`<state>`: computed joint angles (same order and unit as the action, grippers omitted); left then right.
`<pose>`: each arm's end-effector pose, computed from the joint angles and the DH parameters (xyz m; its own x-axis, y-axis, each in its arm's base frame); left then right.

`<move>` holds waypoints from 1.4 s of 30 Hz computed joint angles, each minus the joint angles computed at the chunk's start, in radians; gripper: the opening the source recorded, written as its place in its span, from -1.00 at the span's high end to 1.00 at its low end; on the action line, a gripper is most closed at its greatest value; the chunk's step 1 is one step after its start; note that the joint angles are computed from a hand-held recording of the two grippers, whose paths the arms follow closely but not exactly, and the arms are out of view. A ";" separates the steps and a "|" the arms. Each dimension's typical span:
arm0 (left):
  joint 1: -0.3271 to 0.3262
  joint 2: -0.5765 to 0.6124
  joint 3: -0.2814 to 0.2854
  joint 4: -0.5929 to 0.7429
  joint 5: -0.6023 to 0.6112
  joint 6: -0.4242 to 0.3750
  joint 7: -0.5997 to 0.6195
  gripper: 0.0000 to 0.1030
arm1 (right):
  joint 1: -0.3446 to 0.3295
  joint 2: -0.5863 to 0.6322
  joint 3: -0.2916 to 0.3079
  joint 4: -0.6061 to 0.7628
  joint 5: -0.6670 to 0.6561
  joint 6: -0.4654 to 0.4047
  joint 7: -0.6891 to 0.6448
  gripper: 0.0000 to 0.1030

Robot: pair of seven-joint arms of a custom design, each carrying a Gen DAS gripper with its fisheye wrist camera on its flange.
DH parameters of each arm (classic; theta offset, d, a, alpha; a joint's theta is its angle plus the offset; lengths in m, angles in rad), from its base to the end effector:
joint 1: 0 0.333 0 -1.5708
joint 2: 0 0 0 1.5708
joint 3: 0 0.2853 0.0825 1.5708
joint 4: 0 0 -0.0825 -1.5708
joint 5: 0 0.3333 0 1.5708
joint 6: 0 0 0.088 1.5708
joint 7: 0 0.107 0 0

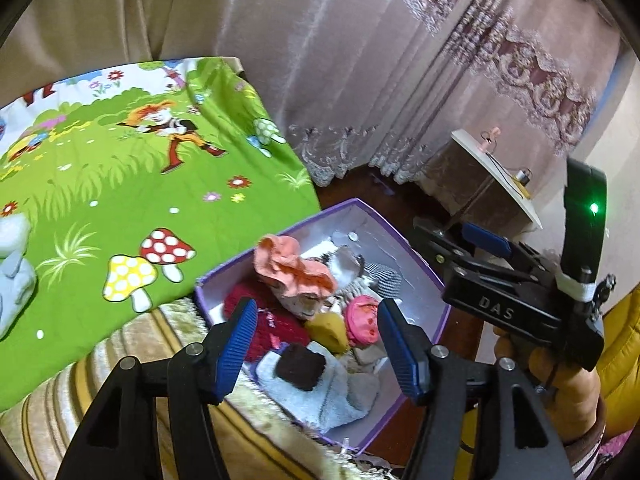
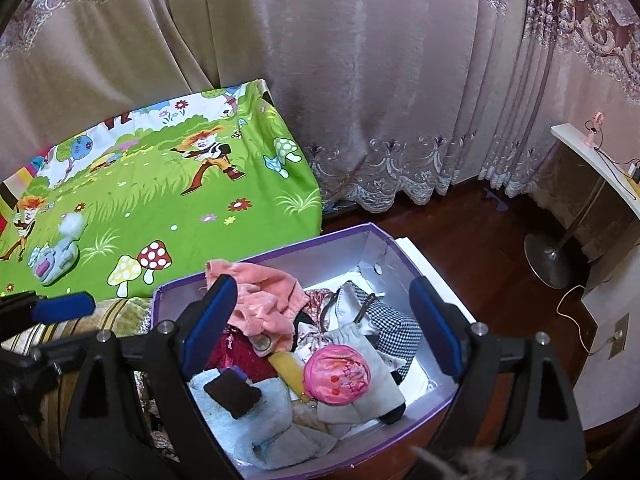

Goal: Organize soft objects
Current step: 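Carry the brown cloth and pink pouch into the white box and open both tools, then move both tools back to the mattress toward the pig plush and foam block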

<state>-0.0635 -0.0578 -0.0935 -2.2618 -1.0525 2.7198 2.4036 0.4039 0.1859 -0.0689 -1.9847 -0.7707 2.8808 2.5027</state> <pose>0.5006 -0.0476 0.4274 -0.2389 -0.8954 0.3759 -0.7983 -0.0392 -0.6009 0.5365 0.2313 0.4407 0.0829 -0.9965 0.0126 -0.6924 -0.0667 -0.7185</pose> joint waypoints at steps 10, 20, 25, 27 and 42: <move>0.039 -0.006 0.028 -0.009 0.005 0.014 -0.001 -0.23 | 0.016 0.021 0.017 0.030 0.071 0.012 -0.071 -0.74; 0.102 -0.014 0.074 -0.031 0.057 0.023 -0.009 -0.23 | 0.018 0.070 0.089 0.074 0.392 0.051 -0.358 -0.74; 0.155 -0.003 0.101 -0.041 0.122 0.031 -0.045 -0.23 | 0.069 0.099 0.073 0.112 0.468 0.053 -0.447 -0.74; 0.175 0.004 0.109 -0.039 0.140 0.023 -0.057 -0.23 | 0.083 0.115 0.070 0.136 0.497 0.044 -0.483 -0.74; 0.379 0.132 0.139 0.049 0.404 -0.003 -0.261 -0.23 | 0.135 0.300 0.122 0.403 0.713 -0.064 -0.760 -0.74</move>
<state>0.3156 0.0747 0.0452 -2.2130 -0.6487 2.7166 2.1429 0.5385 0.4859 0.0532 -1.5820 -0.0582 2.8165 1.7425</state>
